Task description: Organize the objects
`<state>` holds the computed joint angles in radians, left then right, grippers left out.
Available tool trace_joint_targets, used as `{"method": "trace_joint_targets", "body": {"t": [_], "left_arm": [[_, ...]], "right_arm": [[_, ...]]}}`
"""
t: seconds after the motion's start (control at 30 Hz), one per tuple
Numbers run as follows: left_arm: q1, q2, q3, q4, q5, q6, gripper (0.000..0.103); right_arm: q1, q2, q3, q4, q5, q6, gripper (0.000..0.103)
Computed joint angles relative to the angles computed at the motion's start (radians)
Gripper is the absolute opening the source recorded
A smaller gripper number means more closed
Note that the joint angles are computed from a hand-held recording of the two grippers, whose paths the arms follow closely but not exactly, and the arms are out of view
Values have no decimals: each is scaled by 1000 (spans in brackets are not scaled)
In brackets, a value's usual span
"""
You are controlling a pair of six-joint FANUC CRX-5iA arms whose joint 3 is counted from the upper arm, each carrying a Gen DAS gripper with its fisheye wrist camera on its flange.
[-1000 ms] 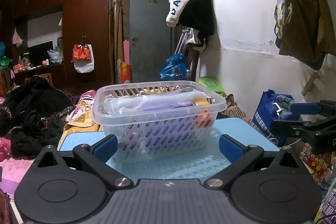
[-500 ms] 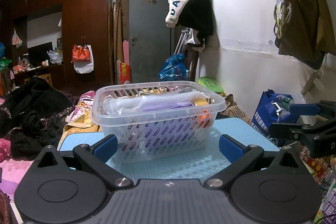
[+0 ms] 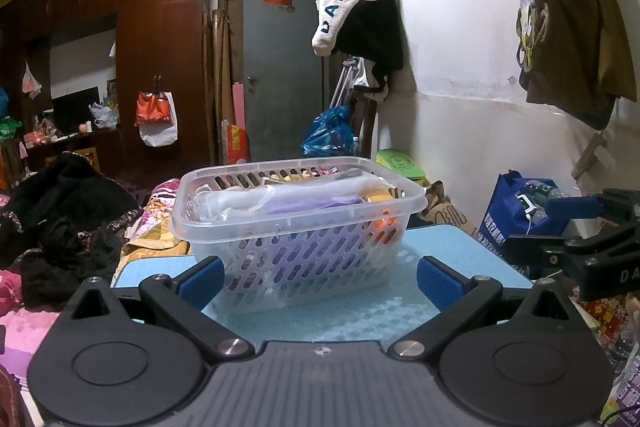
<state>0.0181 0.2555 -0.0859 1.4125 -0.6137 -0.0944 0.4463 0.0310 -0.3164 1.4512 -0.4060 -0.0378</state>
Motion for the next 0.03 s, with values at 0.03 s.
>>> {"method": "trace_joint_targets", "body": {"t": [0.03], "left_arm": [[-6, -3, -6, 14, 14, -11, 103]], "right_arm": [[-1, 0, 0, 0, 1, 0, 103]]}}
